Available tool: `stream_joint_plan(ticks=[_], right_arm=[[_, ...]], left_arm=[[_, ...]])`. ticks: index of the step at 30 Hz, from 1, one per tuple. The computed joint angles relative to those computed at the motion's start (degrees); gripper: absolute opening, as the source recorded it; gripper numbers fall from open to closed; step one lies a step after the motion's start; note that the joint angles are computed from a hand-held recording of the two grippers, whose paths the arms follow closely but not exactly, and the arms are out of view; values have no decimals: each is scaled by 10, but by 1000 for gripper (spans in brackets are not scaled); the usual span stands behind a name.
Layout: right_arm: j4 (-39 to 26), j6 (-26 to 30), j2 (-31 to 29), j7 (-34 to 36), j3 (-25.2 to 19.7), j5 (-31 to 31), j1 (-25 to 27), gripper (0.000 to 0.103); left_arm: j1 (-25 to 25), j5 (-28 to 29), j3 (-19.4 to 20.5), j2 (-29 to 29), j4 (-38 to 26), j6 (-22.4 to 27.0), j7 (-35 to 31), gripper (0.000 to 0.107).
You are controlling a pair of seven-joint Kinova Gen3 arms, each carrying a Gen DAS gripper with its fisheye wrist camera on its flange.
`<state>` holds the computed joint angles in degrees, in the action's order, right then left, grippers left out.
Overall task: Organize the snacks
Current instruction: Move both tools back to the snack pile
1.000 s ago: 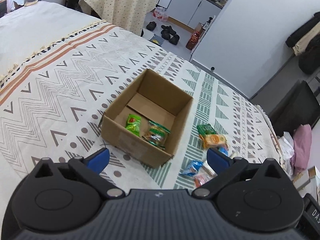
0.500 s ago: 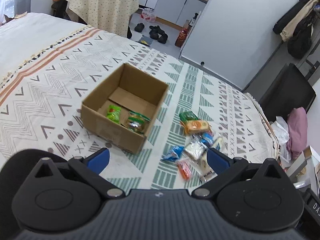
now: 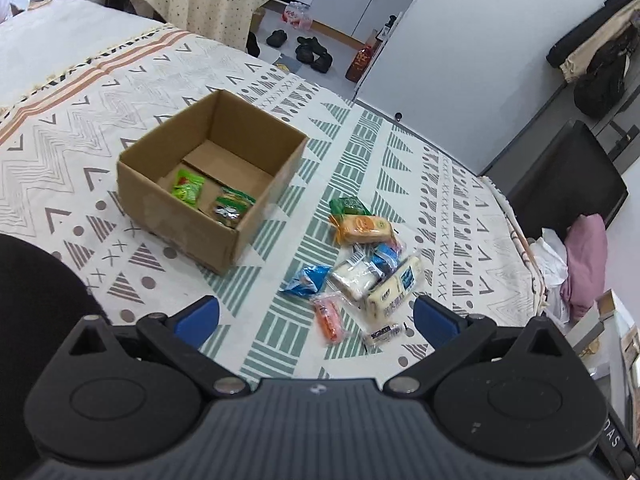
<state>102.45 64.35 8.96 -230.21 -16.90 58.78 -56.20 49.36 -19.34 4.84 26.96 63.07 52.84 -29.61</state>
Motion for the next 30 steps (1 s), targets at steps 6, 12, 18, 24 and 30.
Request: stream_joint_plan(ticks=[6,12,18,24,30], right_arm=[[15,-2,12,-37,7,16,-2,103],[16,-9,28,-55,20,-9,7,103],[28,-26,37,-102,33,-4,11,103],[43,-65,41,-123,43,-4,29,103],[54,-130,45,-113,57,-11,54,99]], left_arm=[[12,2,-4,31,-22,1,5,103],[24,-2,-18,52,-22,-28,14,103],[31,0,-23,92,-66,0,8,102],[29,17,-27,128,-101,28,3,102],[12,58,-17,160,-136,41,-15,100]])
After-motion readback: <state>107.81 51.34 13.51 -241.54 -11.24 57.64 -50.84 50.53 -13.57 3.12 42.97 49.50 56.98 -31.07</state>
